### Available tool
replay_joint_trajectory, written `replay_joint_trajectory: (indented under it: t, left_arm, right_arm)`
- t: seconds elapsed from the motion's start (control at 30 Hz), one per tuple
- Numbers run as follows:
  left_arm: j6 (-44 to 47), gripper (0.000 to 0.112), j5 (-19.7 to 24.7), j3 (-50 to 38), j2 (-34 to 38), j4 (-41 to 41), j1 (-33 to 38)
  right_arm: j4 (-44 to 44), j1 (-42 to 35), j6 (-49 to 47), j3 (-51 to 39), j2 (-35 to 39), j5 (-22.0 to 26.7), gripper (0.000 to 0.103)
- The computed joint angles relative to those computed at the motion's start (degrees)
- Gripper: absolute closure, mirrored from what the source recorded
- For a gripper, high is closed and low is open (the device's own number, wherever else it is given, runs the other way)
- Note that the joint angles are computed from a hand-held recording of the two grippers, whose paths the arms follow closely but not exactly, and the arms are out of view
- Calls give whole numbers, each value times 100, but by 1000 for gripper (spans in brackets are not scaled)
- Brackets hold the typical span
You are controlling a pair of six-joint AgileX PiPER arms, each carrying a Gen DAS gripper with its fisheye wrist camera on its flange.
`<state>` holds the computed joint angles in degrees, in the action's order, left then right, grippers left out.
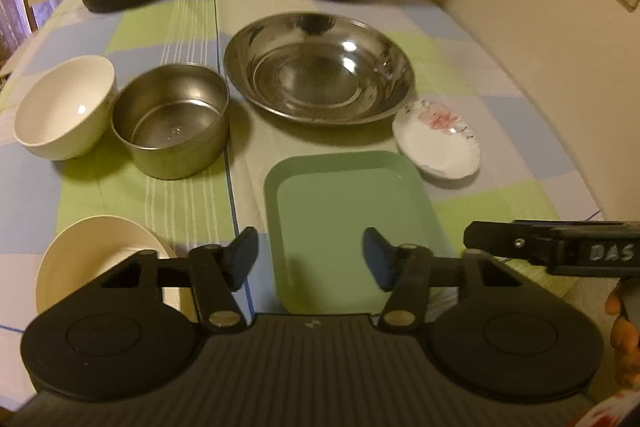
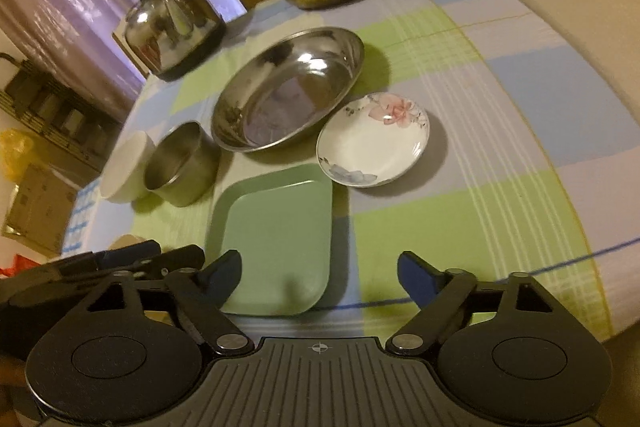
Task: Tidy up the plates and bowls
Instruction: 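Move both grippers to the green square plate and close on its rim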
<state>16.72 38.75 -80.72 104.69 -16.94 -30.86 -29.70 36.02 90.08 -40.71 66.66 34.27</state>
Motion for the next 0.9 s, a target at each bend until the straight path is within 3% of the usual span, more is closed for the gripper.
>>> replay_joint_trajectory:
  t: [0.1, 0.3, 0.9]
  left_arm:
    - [15, 75, 234, -302, 272, -8, 67]
    - [15, 84, 572, -705, 664, -89, 189]
    - [-270, 101, 980, -1116, 1087, -44, 299]
  right_arm:
    - [159, -170, -213, -88, 332, -198, 47]
    - [-54, -192, -134, -293, 808, -257, 65]
    - [-9, -281, -214, -582, 1417, -218, 89]
